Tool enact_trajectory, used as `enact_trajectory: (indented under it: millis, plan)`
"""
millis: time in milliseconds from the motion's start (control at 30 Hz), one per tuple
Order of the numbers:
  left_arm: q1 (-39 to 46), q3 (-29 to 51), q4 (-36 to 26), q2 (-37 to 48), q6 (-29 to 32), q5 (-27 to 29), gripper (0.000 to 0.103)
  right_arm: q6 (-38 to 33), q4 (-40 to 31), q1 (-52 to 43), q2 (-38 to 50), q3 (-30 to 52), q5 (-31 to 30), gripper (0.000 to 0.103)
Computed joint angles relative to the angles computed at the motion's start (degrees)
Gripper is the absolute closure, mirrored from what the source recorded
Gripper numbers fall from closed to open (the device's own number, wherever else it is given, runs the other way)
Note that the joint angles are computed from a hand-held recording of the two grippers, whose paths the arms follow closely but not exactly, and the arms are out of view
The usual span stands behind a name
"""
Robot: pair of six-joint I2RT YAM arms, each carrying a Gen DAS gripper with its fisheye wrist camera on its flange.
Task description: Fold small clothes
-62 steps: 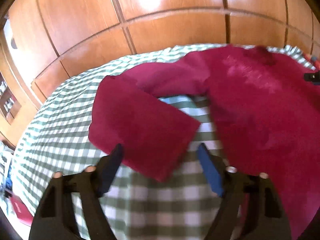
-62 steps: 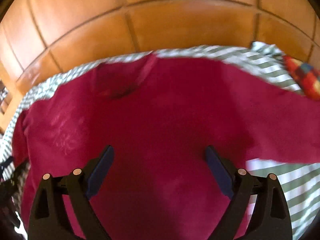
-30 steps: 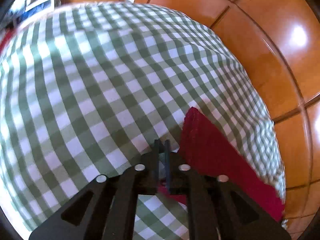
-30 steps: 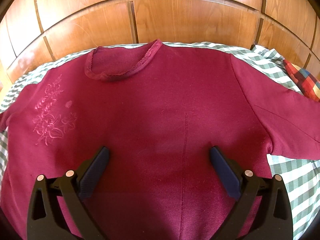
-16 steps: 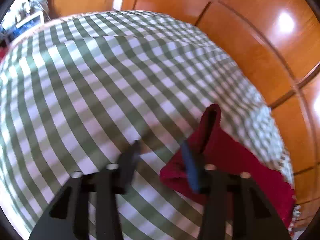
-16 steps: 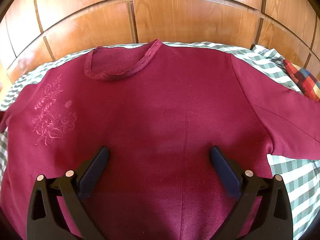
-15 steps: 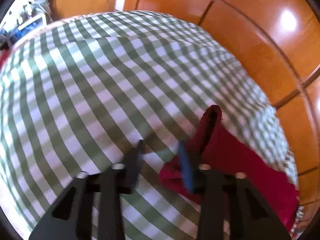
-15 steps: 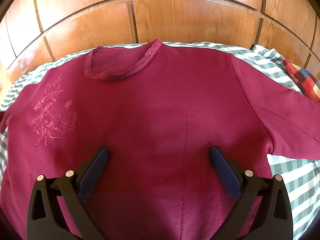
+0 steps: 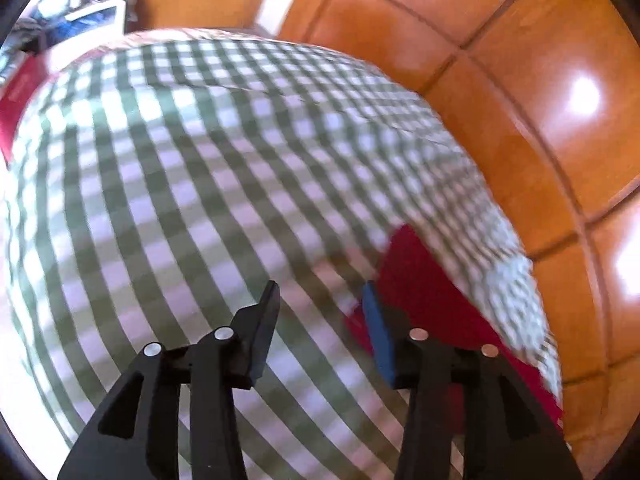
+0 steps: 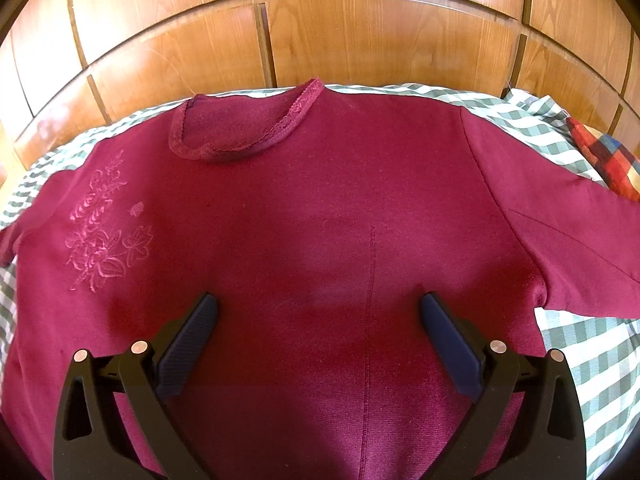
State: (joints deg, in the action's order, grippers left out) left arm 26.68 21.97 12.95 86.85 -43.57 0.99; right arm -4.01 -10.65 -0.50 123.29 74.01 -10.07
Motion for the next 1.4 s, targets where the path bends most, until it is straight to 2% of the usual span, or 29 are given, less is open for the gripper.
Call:
enact_trajectory:
  millis: [67, 133, 233, 267, 333, 367, 533, 600, 633, 700, 800, 833, 900, 1000, 1100, 1233, 1300, 1367, 1400]
  plan:
    - [-1.4, -2.3, 3.0, -1.0, 0.6, 1.7, 0.053, 0.0, 0.0, 0.0, 0.0, 0.0, 0.1, 0.003]
    - [-4.6, -1.9, 5.0, 1.7, 0.2, 2.2, 0.051, 0.0, 0.0, 0.1, 0.0, 0.1, 0.2, 0.003]
    - [-9.3, 2.4, 3.9, 7.6, -0.5, -3.1, 0.053, 0.1, 0.0, 0.1, 0.1, 0.1, 0.4, 0.003]
    - [-10.1, 4.3, 2.9, 9.5, -0.6, -5.1, 0.056, 0.1, 0.0, 0.2, 0.1, 0.2, 0.4, 0.003]
    - [-9.9, 8.3, 0.7, 13.0, 0.9, -5.6, 0.097, 0.1, 0.0, 0.2, 0.2, 0.2, 0.4, 0.003]
    - [-9.9, 9.2, 0.1, 13.7, 0.9, -5.5, 0.097, 0.1, 0.0, 0.2, 0.2, 0.1, 0.5, 0.003]
    - [-11.9, 9.3, -4.7, 9.8, 2.3, -12.5, 0.098, 0.2, 0.2, 0.2, 0.2, 0.1, 0.3, 0.003]
    - [-10.2, 9.9, -4.3, 13.0, 2.6, -10.9, 0.097, 0.2, 0.3, 0.2, 0.2, 0.0, 0.3, 0.003]
    - [-10.7, 9.7, -3.5, 13.9, 2.4, -12.1, 0.095, 0.2, 0.3, 0.2, 0.2, 0.0, 0.3, 0.003]
    - [-12.8, 11.4, -6.1, 13.9, 1.3, -14.9, 0.092, 0.2, 0.2, 0.2, 0.2, 0.1, 0.2, 0.003]
    - [-14.7, 13.0, -10.0, 11.4, -2.1, -14.8, 0.059, 0.4, 0.3, 0.1, 0.2, 0.0, 0.0, 0.003]
    - [-17.0, 13.0, -10.4, 9.5, -3.5, -16.9, 0.056, 0.4, 0.4, 0.0, 0.3, 0.1, -0.1, 0.003]
    - [-24.0, 12.7, -10.6, 5.6, -4.1, -20.5, 0.054, 0.3, 0.4, 0.0, 0.3, 0.1, -0.1, 0.003]
    - [-35.5, 13.0, -10.0, 2.9, -6.6, -22.5, 0.053, 0.4, 0.4, -0.1, 0.3, 0.1, -0.3, 0.003]
    - [-49.5, 18.3, -8.0, 7.3, -8.9, -24.4, 0.052, 0.5, 0.2, -0.3, 0.2, 0.2, -0.7, 0.003]
    - [-65.6, 30.5, -7.0, 20.1, -10.3, -24.5, 0.052, 0.5, -3.3, -0.9, -0.1, 1.6, -1.4, 0.003]
    - [-70.1, 37.9, -8.9, 26.7, -10.2, -23.1, 0.052, -0.1, -6.9, -2.8, -1.6, 2.2, -3.7, 0.009]
    - [-73.6, 46.0, -12.2, 33.4, -9.4, -21.5, 0.052, -0.6, -8.6, -6.4, -3.6, 1.6, -6.8, 0.03]
    - [-74.9, 48.5, -14.4, 35.0, -9.1, -22.6, 0.052, -0.2, -9.5, -9.7, -4.8, 1.4, -8.3, 0.033]
